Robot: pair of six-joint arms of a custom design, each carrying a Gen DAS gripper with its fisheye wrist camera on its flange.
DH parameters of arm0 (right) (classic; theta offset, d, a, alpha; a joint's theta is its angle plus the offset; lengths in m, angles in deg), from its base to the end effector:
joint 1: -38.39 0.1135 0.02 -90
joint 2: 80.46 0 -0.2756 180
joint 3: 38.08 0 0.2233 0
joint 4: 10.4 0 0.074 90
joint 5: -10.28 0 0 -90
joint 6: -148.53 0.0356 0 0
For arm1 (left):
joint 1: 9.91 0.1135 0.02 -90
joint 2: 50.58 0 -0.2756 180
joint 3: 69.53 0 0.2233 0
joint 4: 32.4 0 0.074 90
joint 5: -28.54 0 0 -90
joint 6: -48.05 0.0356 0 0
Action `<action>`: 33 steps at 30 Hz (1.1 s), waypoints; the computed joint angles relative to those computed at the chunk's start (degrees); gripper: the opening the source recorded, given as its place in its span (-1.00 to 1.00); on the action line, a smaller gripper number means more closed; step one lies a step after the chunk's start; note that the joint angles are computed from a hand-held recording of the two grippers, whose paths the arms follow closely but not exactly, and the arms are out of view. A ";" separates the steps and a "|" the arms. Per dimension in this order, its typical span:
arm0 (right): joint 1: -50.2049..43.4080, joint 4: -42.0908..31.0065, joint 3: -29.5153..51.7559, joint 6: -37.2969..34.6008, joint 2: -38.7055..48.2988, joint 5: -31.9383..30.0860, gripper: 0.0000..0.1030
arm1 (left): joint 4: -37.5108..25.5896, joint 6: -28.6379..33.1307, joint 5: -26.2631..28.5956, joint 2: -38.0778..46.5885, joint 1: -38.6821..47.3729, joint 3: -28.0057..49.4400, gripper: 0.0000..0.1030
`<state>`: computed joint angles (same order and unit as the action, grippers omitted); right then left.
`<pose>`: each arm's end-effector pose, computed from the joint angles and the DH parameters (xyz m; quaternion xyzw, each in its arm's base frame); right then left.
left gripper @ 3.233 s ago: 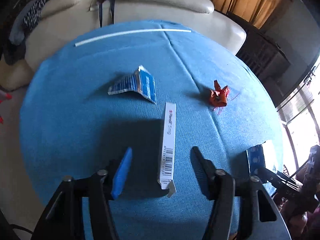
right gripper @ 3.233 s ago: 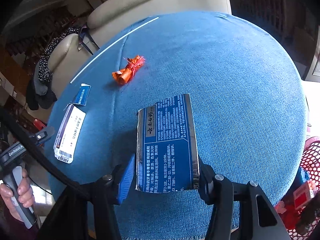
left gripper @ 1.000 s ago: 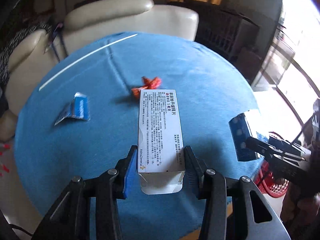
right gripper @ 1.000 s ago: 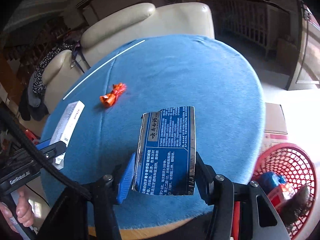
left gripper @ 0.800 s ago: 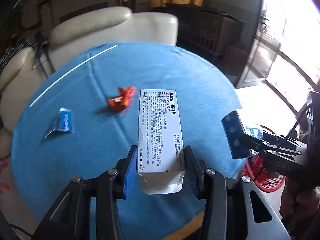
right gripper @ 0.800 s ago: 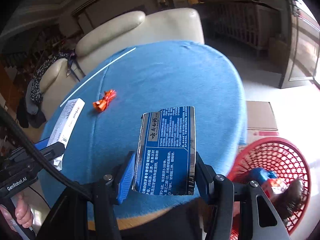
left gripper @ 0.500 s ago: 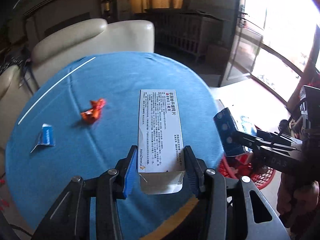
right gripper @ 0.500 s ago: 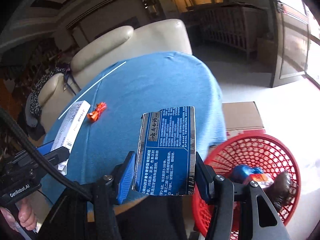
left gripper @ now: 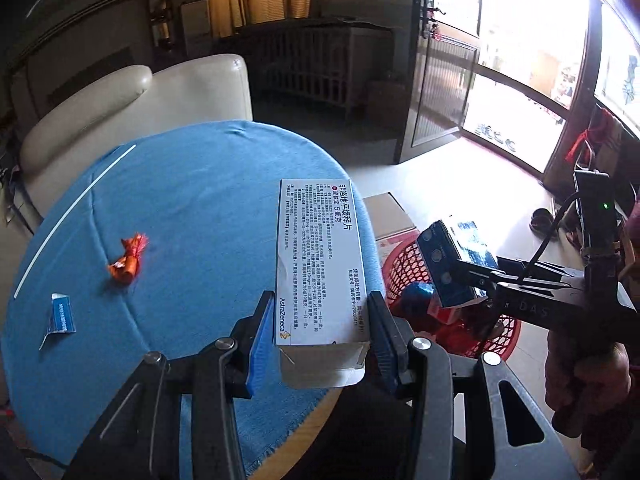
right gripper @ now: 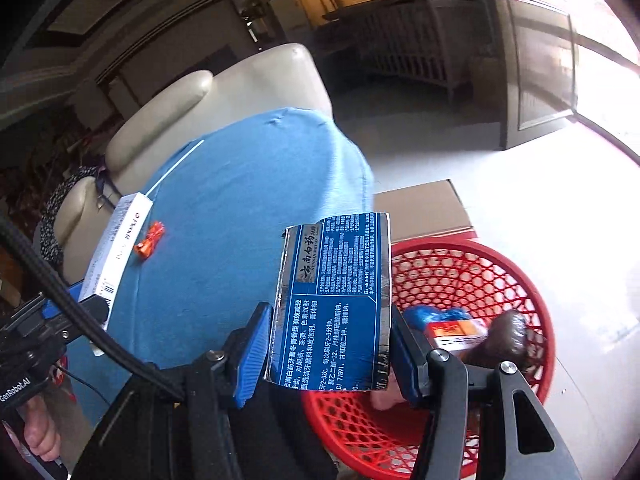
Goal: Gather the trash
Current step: 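Carry the white box and blue box over the red basket with both tools, then open both tools to drop the white box and blue box into the basket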
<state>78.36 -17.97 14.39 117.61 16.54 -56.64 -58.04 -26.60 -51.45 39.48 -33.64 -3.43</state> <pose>0.2223 0.1681 0.1462 0.2179 0.9030 0.1192 0.3505 0.2676 -0.1244 0.2154 0.3411 0.8710 -0.1068 0.3371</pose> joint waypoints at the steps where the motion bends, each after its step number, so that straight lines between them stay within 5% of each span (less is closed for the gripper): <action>1: -0.16 -0.02 -0.57 0.26 -0.49 0.28 0.13 | -0.11 0.22 -0.23 0.10 -0.50 0.34 -0.08; 18: -2.51 -4.92 -7.24 4.22 -11.47 4.99 0.13 | -1.95 2.65 0.85 4.92 -7.52 7.17 -0.08; 33: -6.14 -2.28 -10.49 5.89 -11.53 1.17 0.14 | -3.48 2.65 0.86 9.09 -10.35 8.17 -0.08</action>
<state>72.23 -20.25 3.91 123.51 5.01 -55.47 -61.53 -23.95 -50.58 48.57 -43.99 4.74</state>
